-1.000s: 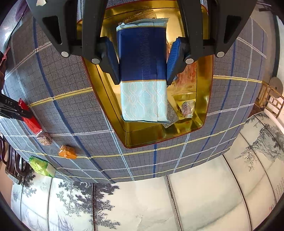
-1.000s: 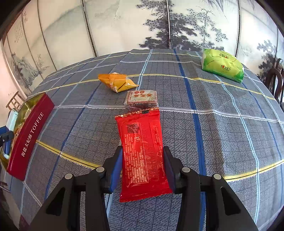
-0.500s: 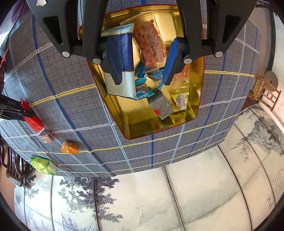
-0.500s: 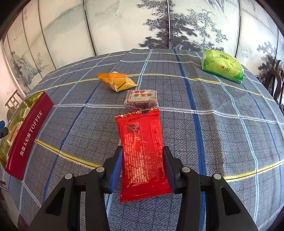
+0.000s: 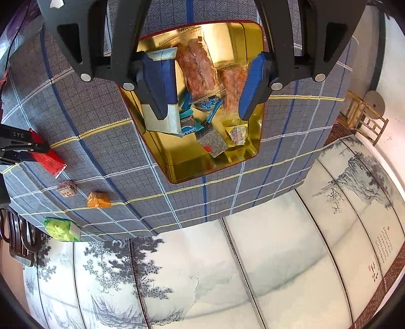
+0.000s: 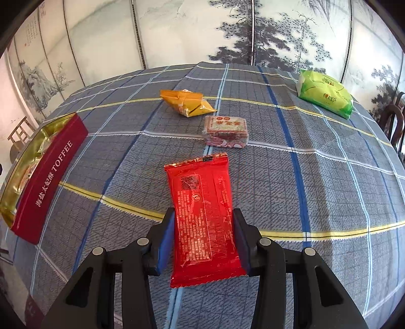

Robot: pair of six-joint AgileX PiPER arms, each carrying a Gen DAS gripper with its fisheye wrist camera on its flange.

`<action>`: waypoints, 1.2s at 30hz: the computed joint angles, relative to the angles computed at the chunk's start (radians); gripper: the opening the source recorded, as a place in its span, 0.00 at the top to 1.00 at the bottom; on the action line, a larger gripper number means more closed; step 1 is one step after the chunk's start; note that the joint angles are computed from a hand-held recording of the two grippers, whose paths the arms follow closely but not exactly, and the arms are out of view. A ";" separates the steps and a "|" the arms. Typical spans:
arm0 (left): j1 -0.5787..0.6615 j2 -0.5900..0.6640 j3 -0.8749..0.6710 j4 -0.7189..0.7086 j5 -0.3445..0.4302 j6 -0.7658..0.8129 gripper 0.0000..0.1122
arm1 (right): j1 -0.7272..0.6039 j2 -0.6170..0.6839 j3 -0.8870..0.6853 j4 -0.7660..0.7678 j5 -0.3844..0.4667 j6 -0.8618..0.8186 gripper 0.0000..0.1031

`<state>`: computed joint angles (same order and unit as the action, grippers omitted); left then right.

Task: Organize snacks
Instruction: 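Lower the navy packet into the gold tin and open the left gripper while the right holds the red packet, then carry the red packet over the gold tin with the right gripper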

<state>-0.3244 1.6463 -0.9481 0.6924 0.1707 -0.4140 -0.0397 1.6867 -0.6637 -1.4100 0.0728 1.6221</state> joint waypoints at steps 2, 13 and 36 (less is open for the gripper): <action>0.008 -0.010 0.008 -0.029 -0.009 0.028 0.46 | 0.026 -0.017 0.016 0.008 -0.005 0.019 0.57; 0.066 -0.041 0.037 -0.390 -0.054 0.387 0.42 | 0.179 -0.117 -0.015 0.685 0.048 -0.579 0.57; 0.197 -0.029 0.048 -1.180 -0.043 1.166 0.23 | 0.455 0.160 -0.547 1.273 0.253 -1.121 0.57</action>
<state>-0.1279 1.6171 -0.9006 -0.4873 0.1273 0.7518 0.4156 1.8463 -1.2102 -0.1371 0.3256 0.5015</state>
